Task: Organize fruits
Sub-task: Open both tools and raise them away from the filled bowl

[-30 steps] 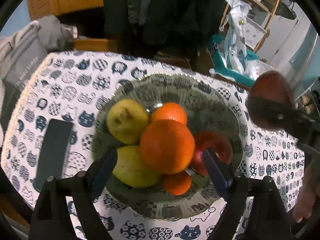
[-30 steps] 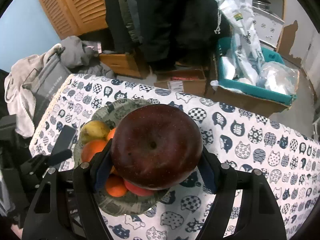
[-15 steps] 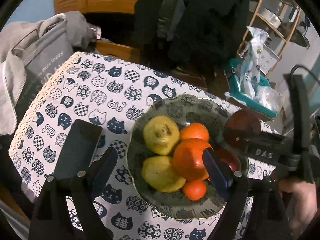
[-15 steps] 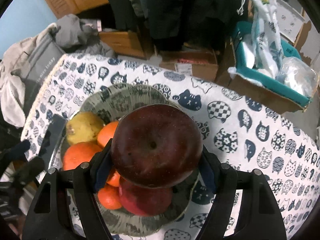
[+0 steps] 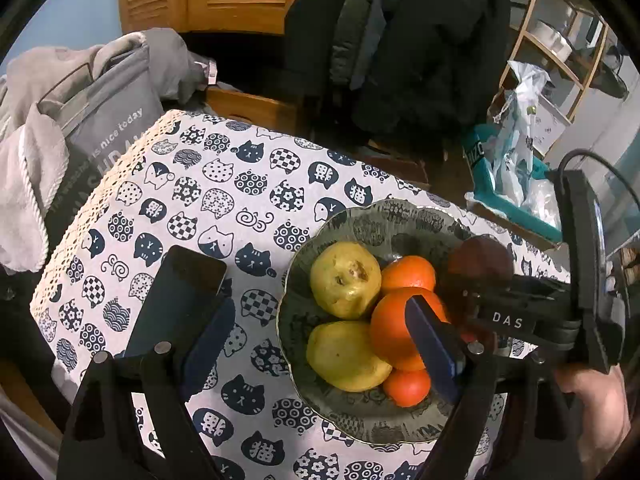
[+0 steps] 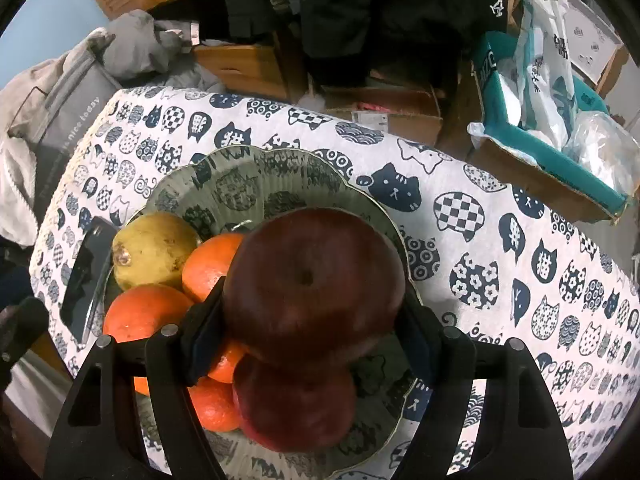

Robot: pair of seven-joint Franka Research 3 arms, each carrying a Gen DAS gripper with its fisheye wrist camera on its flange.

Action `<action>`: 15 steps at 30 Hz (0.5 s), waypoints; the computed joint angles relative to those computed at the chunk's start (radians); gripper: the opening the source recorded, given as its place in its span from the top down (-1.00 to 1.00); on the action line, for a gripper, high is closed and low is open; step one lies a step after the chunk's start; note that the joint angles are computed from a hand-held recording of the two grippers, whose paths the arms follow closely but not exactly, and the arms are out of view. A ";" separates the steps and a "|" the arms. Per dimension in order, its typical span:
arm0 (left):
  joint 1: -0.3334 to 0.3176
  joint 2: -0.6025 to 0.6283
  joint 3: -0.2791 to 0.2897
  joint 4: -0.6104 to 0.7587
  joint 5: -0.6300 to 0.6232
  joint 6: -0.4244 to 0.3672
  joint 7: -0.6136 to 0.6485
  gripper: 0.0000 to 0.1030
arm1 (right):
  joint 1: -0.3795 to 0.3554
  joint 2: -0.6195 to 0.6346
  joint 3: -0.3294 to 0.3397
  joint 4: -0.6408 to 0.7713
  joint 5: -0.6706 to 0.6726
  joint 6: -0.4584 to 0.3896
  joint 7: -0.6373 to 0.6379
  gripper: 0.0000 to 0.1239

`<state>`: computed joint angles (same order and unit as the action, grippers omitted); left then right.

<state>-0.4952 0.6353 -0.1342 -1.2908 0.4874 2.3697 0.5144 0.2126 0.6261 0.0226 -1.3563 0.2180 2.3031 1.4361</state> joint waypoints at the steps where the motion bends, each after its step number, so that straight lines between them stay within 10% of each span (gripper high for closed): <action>1: 0.000 -0.004 0.001 -0.005 0.000 0.004 -0.005 -0.71 | 0.001 0.001 -0.002 0.001 -0.001 -0.002 0.004 -0.25; 15: -0.016 -0.053 0.013 -0.030 0.050 0.010 -0.034 -0.71 | 0.011 -0.123 -0.010 -0.134 -0.005 0.146 0.021 -0.36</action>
